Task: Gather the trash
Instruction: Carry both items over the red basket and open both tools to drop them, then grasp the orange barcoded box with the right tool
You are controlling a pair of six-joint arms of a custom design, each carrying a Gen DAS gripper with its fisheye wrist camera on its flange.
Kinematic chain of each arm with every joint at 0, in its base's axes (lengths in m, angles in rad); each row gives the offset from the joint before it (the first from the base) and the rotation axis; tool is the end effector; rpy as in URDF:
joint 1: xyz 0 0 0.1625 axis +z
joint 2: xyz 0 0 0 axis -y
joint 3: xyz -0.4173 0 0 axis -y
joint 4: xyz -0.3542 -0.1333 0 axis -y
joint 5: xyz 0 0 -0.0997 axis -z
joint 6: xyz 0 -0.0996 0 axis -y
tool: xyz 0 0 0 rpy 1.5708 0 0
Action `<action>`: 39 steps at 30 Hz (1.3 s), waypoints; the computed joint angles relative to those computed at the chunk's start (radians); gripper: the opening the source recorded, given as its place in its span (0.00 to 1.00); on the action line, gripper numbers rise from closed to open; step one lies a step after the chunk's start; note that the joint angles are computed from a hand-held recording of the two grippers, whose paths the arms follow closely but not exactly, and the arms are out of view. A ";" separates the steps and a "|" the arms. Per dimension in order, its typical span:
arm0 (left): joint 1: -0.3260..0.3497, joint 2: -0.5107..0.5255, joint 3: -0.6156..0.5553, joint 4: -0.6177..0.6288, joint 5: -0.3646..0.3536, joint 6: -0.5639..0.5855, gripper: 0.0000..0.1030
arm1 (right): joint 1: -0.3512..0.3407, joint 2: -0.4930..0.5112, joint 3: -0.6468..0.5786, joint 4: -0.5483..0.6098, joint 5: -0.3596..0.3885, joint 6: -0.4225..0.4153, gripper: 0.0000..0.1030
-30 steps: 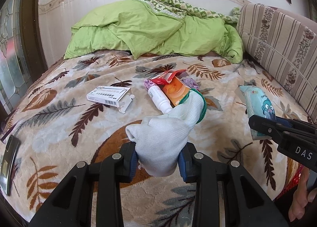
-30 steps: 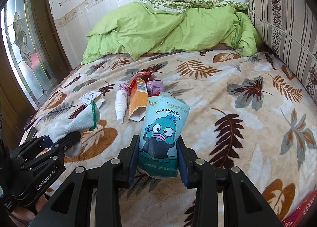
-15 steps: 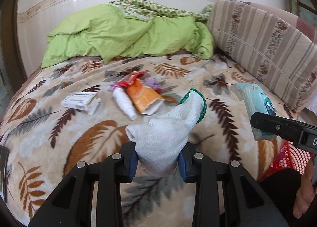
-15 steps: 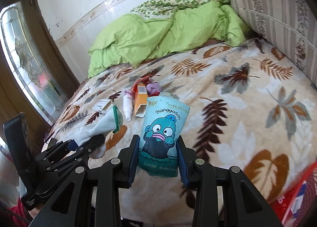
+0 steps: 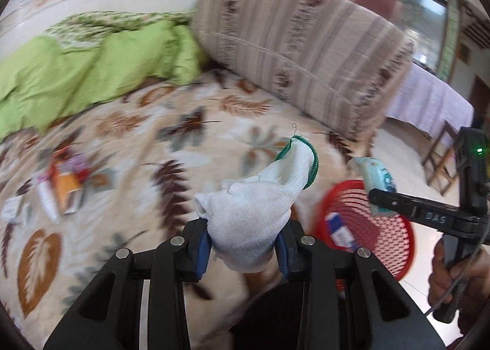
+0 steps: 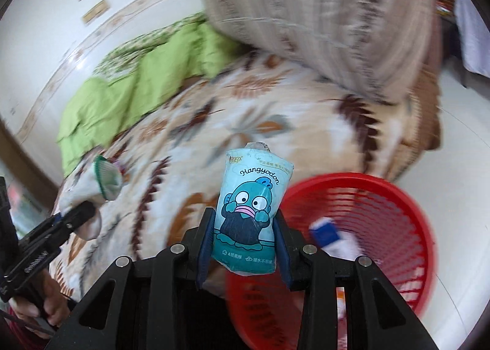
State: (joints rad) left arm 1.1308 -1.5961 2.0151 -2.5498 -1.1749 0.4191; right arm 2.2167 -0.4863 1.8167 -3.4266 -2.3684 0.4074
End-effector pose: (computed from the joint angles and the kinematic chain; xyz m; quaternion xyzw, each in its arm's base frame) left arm -0.0347 -0.4769 0.4107 0.3430 0.8793 -0.2729 0.1862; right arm 0.3953 -0.4214 0.0033 0.0057 -0.8956 0.3954 0.2039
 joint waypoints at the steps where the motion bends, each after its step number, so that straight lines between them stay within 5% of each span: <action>1: -0.012 0.009 0.000 0.019 -0.016 -0.013 0.32 | -0.002 -0.018 0.031 -0.008 -0.022 0.021 0.38; 6: -0.083 0.076 0.021 0.082 -0.074 -0.058 0.35 | -0.015 -0.072 0.130 -0.039 -0.059 0.081 0.45; 10: -0.112 0.094 0.039 0.120 -0.087 -0.066 0.65 | -0.023 -0.093 0.174 -0.065 -0.086 0.113 0.60; 19: -0.049 0.046 -0.006 0.108 -0.050 -0.085 0.66 | -0.027 -0.071 0.133 -0.113 -0.040 0.056 0.61; 32: 0.142 -0.021 -0.138 0.044 0.095 -0.079 0.67 | 0.019 0.143 -0.320 0.159 0.186 -0.216 0.63; 39: 0.278 0.038 -0.242 -0.140 0.218 -0.065 0.69 | 0.030 0.295 -0.650 0.421 0.339 -0.245 0.63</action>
